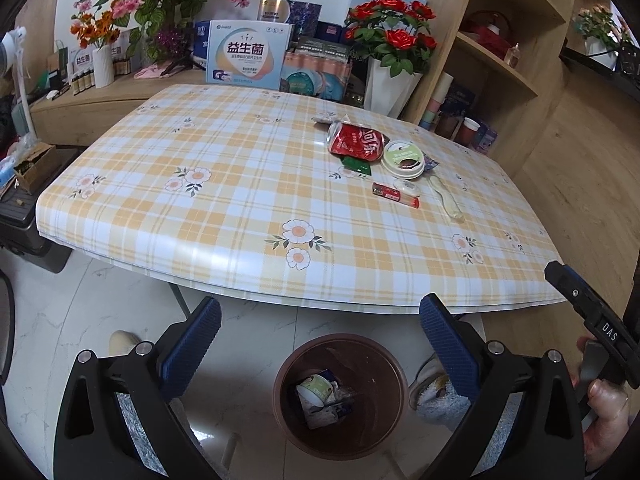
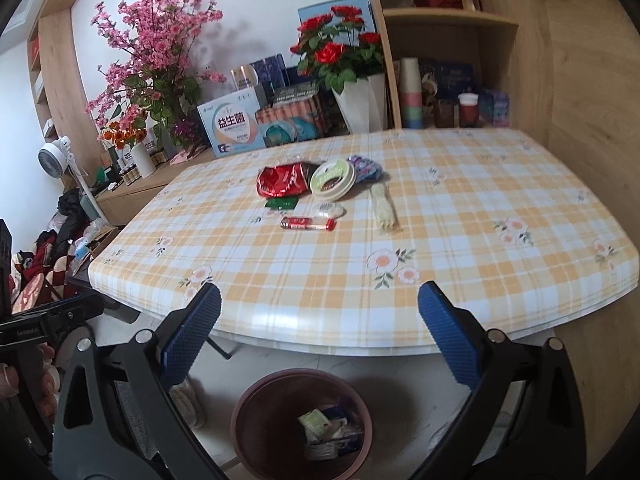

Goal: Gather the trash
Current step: 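Move both open tools back over the remaining table items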

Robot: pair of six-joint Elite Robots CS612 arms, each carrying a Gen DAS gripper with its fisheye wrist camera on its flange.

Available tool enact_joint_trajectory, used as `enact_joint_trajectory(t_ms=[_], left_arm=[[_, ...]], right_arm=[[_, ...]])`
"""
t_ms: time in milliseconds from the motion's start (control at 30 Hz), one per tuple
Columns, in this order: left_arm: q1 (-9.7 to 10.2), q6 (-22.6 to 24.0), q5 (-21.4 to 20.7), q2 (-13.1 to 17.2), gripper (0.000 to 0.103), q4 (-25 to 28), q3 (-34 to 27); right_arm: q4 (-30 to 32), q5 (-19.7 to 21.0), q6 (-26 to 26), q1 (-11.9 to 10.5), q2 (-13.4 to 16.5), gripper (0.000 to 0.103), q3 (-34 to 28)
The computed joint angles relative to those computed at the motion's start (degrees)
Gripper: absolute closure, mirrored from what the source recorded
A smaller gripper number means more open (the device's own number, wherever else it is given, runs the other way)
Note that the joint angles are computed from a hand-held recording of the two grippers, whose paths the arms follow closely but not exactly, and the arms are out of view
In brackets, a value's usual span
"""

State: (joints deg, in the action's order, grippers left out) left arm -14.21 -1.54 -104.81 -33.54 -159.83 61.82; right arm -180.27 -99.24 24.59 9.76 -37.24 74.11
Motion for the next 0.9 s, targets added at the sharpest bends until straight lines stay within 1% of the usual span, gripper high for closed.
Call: enact_joint_trajectory(t_ms=[67, 133, 300, 433, 500, 600, 633, 700, 733, 800, 900], left_arm=[[-0.03, -0.45, 0.51, 0.35, 0.006, 0.60, -0.44], [-0.09, -0.62, 0.99, 0.82, 0.006, 1.59, -1.13], [-0.15, -0.78, 2.00, 2.13, 0.006, 4.00, -3.05], [-0.22, -0.70, 2.67, 3.69, 0.006, 6.94, -5.64], [-0.42, -0.01, 3.49, 4.48, 0.006, 7.66, -7.05], [-0.64, 0.86, 4.15, 5.72, 0.006, 7.74, -9.29], [-0.74, 0.92, 4.62, 6.32, 0.006, 8.06, -10.45], [-1.21, 2.14, 7.45, 7.25, 0.006, 7.43, -12.14], [-1.34, 3.01, 8.07, 7.61, 0.006, 6.76, -12.73], [-1.46, 4.76, 7.79, 8.50, 0.006, 6.34, -14.42], [-1.41, 5.44, 5.78, 10.59, 0.006, 8.81, -18.85]], right_arm=[[0.99, 1.59, 0.37, -0.22, 0.45, 0.006, -0.50], [2.13, 2.26, 0.21, -0.29, 1.00, 0.006, -1.21], [4.66, 3.41, -0.57, -0.67, 2.43, 0.006, -3.02], [7.48, 4.36, -1.01, -1.62, 3.67, 0.007, -5.20], [9.41, 5.51, -1.94, -2.53, 4.59, 0.014, -7.19], [12.71, 5.05, -4.10, -3.57, 6.10, 0.014, -10.79], [14.54, 4.70, -4.65, -4.16, 7.07, 0.014, -13.05], [16.61, 4.63, -5.16, -4.96, 8.48, 0.016, -16.16], [17.64, 4.10, -5.97, -5.37, 9.59, 0.018, -18.42], [21.00, 2.88, -7.51, -5.89, 11.83, 0.020, -23.11], [27.28, 4.37, -8.10, -6.84, 16.05, 0.026, -31.55]])
